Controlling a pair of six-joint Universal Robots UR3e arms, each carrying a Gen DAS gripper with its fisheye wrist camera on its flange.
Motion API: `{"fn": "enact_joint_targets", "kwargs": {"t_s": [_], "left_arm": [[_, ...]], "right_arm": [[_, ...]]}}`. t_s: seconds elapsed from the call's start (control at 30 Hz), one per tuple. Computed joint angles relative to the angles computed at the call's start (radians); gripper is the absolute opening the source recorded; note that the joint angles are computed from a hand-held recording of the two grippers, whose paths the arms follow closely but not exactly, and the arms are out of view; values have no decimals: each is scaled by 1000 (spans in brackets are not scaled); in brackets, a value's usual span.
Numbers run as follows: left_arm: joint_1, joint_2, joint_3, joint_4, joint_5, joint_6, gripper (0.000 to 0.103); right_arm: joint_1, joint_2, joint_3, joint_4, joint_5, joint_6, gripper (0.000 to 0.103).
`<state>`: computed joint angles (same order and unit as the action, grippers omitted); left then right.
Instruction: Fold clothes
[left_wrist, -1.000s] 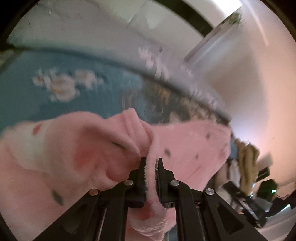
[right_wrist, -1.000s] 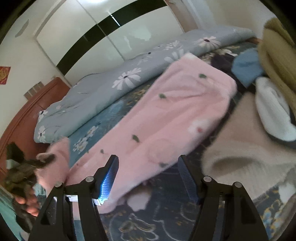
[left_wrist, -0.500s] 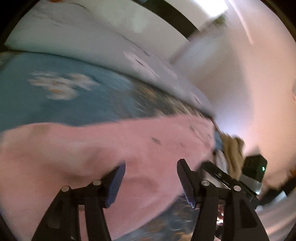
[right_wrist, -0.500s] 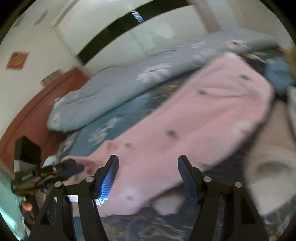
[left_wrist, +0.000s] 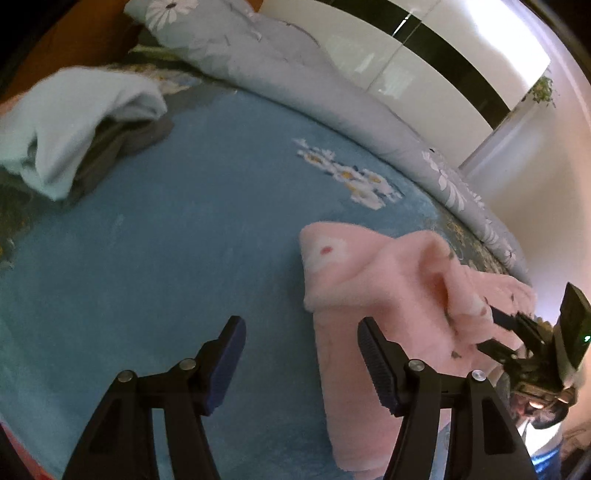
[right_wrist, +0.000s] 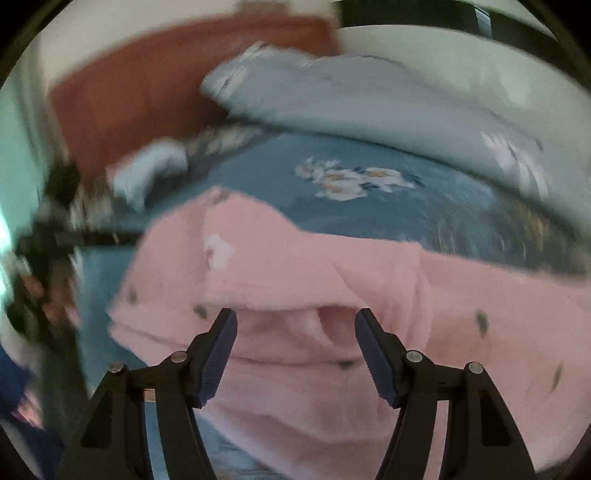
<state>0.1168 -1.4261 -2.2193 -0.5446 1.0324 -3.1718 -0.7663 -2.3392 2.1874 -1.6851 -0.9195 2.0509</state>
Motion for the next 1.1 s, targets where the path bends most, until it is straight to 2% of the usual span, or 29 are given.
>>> {"fn": "enact_joint_targets", "kwargs": {"t_s": [0.1,0.23,0.37,0.43,0.5,0.53,0.57,0.6,0.63,0.7,0.77,0.8,0.83,0.87,0.9,1.03,1.07,1.1], "left_arm": [[0,-21,-19,18,-10,2,67],[8,-58,-44,57,-41,-19,67],[36,-34,-73,41,-60,-13,67],[58,-12,-92,28,-72,-1,67],[82,13,-112,12,-85,11,67],[95,26,-121,2,-93,18,67],[108,39,-129,-10,-101,27,67],[123,55,-139,-25,-111,37,67],[141,78,-149,-47,-122,53,67],[167,118,-162,-92,-137,83,67],[183,144,-168,-121,-146,105,67],[188,150,-169,-131,-151,110,67],[191,150,-169,-138,-156,113,67],[190,148,-169,-142,-161,112,67],[187,145,-171,-143,-166,111,67],[156,144,-164,-159,-152,118,67],[146,141,-161,-158,-147,119,67],[132,134,-156,-151,-139,114,67]], "right_arm": [[140,92,29,-241,-106,42,68],[184,145,25,-311,-92,55,68],[306,228,55,-573,-154,173,68],[334,268,33,-621,-155,222,68],[349,313,-23,-595,-164,282,67],[340,345,-80,-527,-145,319,52],[299,366,-137,-422,-88,341,18],[254,387,-195,-309,-24,356,3],[214,414,-256,-195,36,370,4],[88,448,-382,128,203,302,3],[-5,484,-498,386,292,237,3],[-32,507,-545,467,319,232,3],[-37,537,-581,465,297,266,3],[-27,556,-590,390,256,348,4],[7,560,-564,233,174,464,6],[69,657,-492,37,2,624,10],[61,640,-474,26,-9,617,22],[43,603,-445,14,-10,599,28]]}}
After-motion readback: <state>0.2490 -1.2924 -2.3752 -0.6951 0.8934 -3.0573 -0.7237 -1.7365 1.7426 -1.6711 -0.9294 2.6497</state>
